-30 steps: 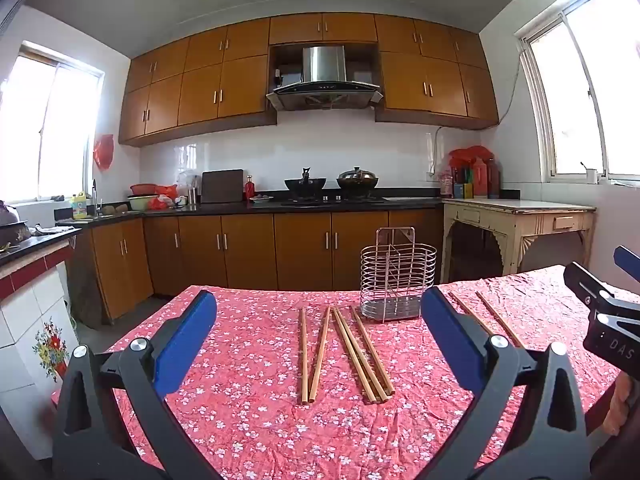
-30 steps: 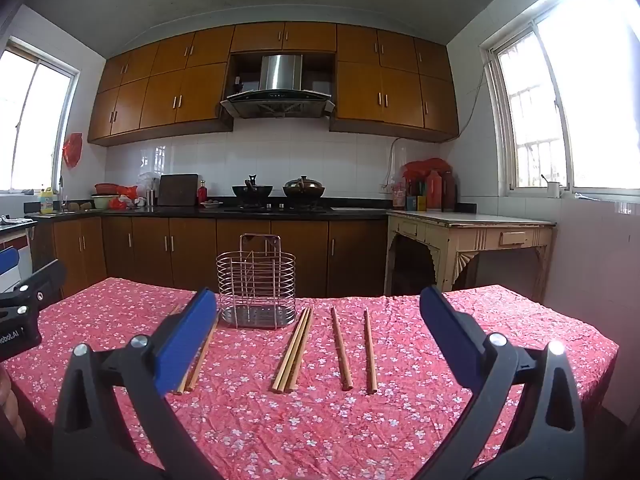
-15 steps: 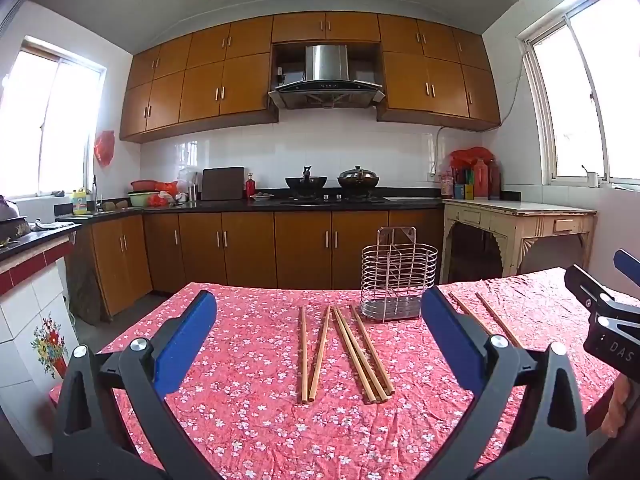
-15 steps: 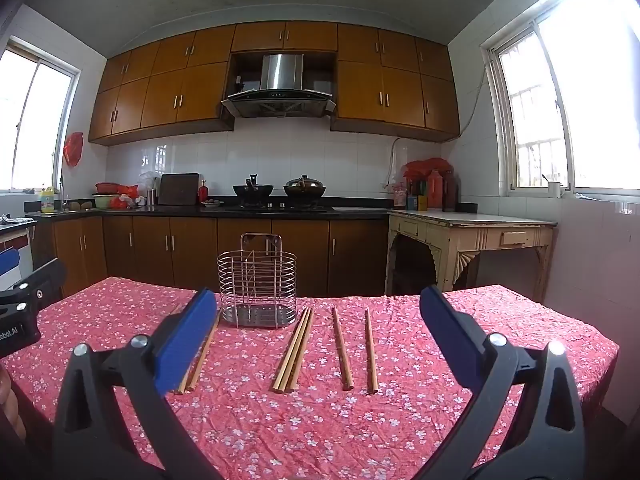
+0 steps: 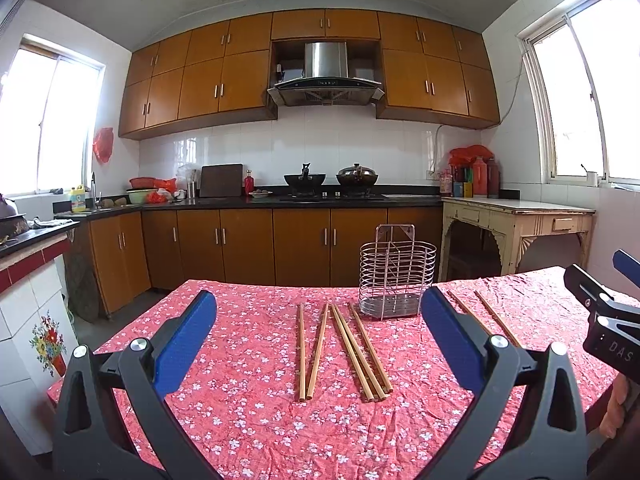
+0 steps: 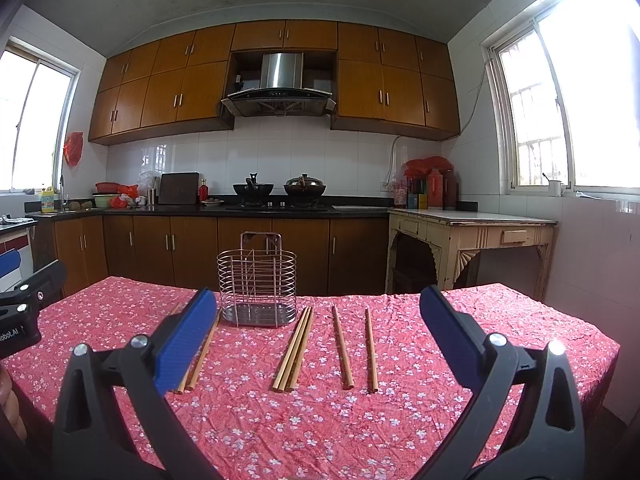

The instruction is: Organize utensils

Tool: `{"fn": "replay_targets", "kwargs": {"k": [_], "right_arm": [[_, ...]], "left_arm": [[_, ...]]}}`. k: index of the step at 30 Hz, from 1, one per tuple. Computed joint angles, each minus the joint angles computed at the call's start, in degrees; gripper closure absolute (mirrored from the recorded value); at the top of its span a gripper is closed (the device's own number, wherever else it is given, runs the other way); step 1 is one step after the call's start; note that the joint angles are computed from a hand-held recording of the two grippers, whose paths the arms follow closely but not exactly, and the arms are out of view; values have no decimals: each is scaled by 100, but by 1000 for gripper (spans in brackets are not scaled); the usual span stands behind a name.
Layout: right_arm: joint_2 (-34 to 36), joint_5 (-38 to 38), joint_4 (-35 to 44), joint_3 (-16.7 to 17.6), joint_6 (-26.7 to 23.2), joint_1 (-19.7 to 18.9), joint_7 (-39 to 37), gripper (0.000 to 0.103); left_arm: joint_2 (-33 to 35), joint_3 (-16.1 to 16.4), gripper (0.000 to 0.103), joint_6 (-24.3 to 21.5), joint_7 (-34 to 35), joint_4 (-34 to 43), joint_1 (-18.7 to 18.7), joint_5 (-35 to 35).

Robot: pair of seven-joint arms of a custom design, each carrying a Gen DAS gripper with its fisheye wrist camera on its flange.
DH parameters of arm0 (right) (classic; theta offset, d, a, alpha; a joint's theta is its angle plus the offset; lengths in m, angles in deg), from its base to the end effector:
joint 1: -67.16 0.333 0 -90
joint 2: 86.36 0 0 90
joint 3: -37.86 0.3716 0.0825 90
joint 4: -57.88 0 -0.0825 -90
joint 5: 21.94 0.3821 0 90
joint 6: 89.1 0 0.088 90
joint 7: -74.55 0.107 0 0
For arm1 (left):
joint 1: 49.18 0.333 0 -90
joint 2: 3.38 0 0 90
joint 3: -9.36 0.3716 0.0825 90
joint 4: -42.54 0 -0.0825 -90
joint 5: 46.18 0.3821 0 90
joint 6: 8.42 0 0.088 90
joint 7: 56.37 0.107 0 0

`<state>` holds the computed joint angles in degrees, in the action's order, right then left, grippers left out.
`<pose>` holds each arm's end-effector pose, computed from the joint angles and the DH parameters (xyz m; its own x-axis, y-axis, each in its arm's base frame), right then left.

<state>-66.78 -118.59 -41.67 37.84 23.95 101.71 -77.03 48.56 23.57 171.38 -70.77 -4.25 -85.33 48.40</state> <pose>0.6021 0.3371 0.4882 -0.5308 -0.8473 0.0159 -0.0910 0.0383 -0.9951 0.6881 -0.4898 0.4899 -0.4343 -0.9004 -0.0251 -0.1093 0.0804 -0.9908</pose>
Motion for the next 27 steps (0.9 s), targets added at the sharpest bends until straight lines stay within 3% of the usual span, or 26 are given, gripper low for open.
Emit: {"fn": "replay_targets", "kwargs": {"k": [27], "right_arm": [[29, 14, 23, -17, 53, -13, 23, 4]], "left_arm": [[-30, 10, 2, -3, 71, -85, -16, -95]]}}
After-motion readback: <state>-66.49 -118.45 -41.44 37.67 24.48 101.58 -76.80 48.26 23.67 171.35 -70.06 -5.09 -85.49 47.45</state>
